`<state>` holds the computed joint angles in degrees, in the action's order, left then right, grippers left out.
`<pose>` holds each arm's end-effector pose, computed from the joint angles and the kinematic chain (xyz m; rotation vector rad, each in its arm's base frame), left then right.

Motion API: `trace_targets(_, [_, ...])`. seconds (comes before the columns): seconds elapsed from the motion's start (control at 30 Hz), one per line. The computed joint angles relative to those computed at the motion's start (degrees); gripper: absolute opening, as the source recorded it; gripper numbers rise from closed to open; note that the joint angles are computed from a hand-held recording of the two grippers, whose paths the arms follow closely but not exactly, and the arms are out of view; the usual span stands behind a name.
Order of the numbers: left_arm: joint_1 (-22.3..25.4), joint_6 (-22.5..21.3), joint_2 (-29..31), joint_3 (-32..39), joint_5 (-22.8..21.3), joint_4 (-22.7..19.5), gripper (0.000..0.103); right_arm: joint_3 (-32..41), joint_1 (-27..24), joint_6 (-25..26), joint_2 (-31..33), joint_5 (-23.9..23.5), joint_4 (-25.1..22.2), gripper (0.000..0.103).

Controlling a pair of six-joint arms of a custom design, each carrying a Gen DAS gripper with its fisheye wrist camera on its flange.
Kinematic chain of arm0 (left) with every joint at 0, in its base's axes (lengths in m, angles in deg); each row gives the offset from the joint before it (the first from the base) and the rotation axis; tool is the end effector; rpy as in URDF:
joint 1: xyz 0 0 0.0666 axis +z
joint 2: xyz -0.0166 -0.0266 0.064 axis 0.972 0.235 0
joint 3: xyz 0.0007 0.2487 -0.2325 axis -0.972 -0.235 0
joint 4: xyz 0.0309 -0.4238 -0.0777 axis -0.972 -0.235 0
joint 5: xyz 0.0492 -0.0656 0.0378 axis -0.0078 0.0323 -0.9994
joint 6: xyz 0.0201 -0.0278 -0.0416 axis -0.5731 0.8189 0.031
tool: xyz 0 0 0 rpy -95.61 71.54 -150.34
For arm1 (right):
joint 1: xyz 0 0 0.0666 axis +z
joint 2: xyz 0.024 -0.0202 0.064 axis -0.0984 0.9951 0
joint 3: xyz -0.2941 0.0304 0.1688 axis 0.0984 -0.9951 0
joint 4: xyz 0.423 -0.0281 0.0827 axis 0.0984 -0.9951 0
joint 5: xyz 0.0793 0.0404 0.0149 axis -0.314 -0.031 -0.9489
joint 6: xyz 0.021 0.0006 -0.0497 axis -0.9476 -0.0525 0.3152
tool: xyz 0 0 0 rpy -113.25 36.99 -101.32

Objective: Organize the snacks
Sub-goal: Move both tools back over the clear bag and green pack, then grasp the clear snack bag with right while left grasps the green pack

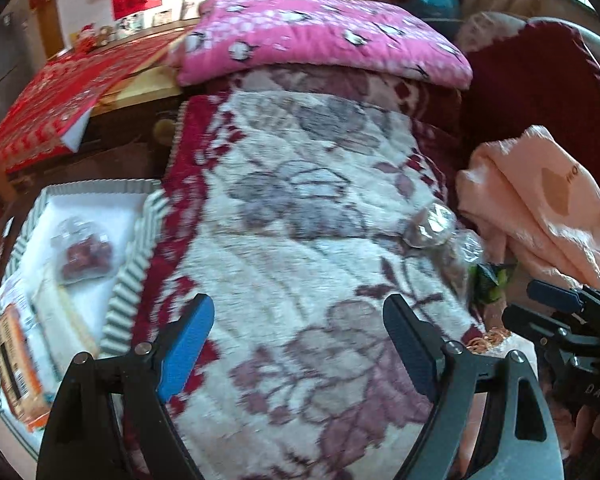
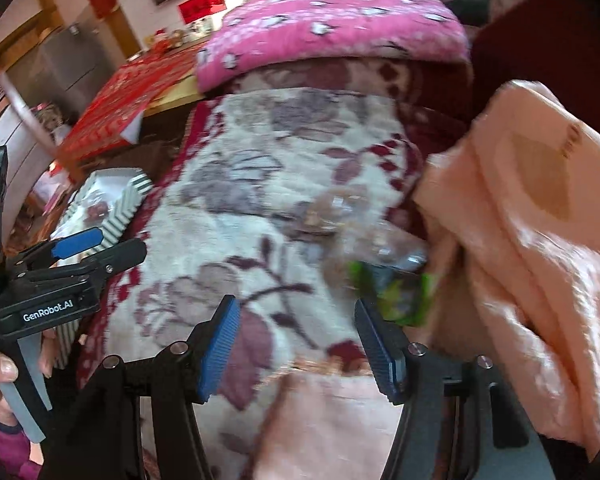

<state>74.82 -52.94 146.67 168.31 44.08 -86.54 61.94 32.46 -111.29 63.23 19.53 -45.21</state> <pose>0.5556 -0.0295 0.4416 0.9022 2.4670 -0.3564 0.4076 0.3022 0.4415 0.6276 2.4952 0.1162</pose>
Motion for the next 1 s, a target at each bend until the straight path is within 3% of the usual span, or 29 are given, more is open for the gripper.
trace_targets(0.13, [-2.27, 0.06, 0.42, -0.12, -0.42, -0.21, 0.086, -3.23, -1.06, -1.49, -2.58, 0.11, -0.1, 0.064])
trace_targets(0.23, [-3.43, 0.43, 0.83, 0.08, -0.93, -0.39, 0.086, -2.82, -2.14, 0.88, -2.11, -0.72, -1.18, 0.066])
trace_targets(0.47, [-3.59, 0.55, 1.69, -0.04, -2.1, -0.43, 0.086, 2.27, -7.44, 15.27, 4.09, -5.83, -4.3, 0.073])
trace_targets(0.63, [-3.35, -0.07, 2.19, -0.24, -2.71, -0.86, 0.086, 4.74, -10.53, 21.33, 8.27, -10.59, -3.97, 0.074])
trace_targets(0.77, [-3.3, -0.29, 2.54, -0.28, -3.16, -1.13, 0.086, 6.89, -11.88, 25.41, 11.74, -11.31, -3.38, 0.074])
trace_targets(0.8, [-3.33, -0.4, 2.62, -0.24, -3.26, -1.21, 0.086, 7.08, -12.26, 25.78, 12.33, -12.21, -2.97, 0.072])
trace_targets(0.83, [-3.39, -0.5, 2.63, -0.3, -3.36, -1.19, 0.086, 7.14, -12.6, 25.75, 12.65, -13.17, -2.65, 0.055])
trace_targets(0.87, [-3.45, -0.55, 2.62, -0.34, -3.38, -1.2, 0.086, 7.04, -12.89, 25.52, 12.94, -13.79, -2.58, 0.045])
trace_targets(0.93, [-3.63, -0.69, 2.66, -0.29, -3.13, -1.51, 0.086, 6.31, -13.22, 25.05, 12.53, -13.6, -1.93, 0.033])
trace_targets(1.0, [-3.93, -0.97, 2.56, -0.33, -2.53, -1.75, 0.086, 4.31, -13.49, 23.95, 10.32, -14.35, 0.29, 0.027])
